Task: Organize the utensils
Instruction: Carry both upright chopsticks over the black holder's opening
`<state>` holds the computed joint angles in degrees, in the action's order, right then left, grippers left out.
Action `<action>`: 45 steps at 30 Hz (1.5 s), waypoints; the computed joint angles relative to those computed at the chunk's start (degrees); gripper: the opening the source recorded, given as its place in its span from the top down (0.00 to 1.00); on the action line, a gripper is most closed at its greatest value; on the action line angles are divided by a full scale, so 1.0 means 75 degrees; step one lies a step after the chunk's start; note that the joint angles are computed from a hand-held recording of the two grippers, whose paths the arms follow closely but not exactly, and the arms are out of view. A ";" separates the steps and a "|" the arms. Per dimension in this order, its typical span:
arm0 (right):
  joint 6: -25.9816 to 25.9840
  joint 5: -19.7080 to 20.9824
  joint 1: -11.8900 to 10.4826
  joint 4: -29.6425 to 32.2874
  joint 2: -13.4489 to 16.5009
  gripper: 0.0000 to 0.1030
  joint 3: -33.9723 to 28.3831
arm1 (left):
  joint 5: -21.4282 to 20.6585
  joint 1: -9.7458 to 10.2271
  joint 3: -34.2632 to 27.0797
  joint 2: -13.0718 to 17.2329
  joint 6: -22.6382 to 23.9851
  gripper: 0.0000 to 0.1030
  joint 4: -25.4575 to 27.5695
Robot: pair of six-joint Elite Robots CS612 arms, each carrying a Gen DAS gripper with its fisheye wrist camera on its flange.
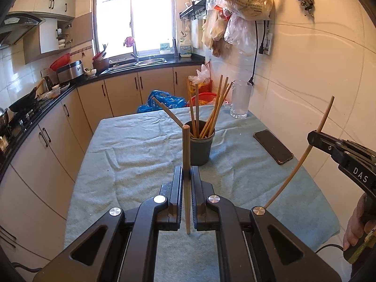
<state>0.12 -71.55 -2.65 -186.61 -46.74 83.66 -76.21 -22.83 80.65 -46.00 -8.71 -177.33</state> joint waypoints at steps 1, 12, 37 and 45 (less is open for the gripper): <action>-0.0005 0.0001 0.0001 0.0030 0.0011 0.93 -0.0038 | -0.0006 0.0009 -0.0043 0.0008 0.0004 0.94 0.0040; -0.0055 0.0044 0.0051 0.0448 0.0123 0.93 -0.0458 | -0.0094 0.0123 -0.0435 0.0115 -0.0023 0.94 0.0377; -0.0027 0.0120 0.0140 0.1045 0.0457 0.93 -0.1239 | -0.0695 0.0318 -0.1053 0.0331 0.0053 0.94 0.0950; 0.0053 0.0116 0.0161 0.1239 0.0584 0.92 -0.1459 | -0.0795 0.0322 -0.1367 0.0479 0.0212 0.94 0.1203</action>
<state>0.52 -70.68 -1.45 -177.31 -42.36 72.72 -82.17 -20.42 70.39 -42.41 -7.12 -168.31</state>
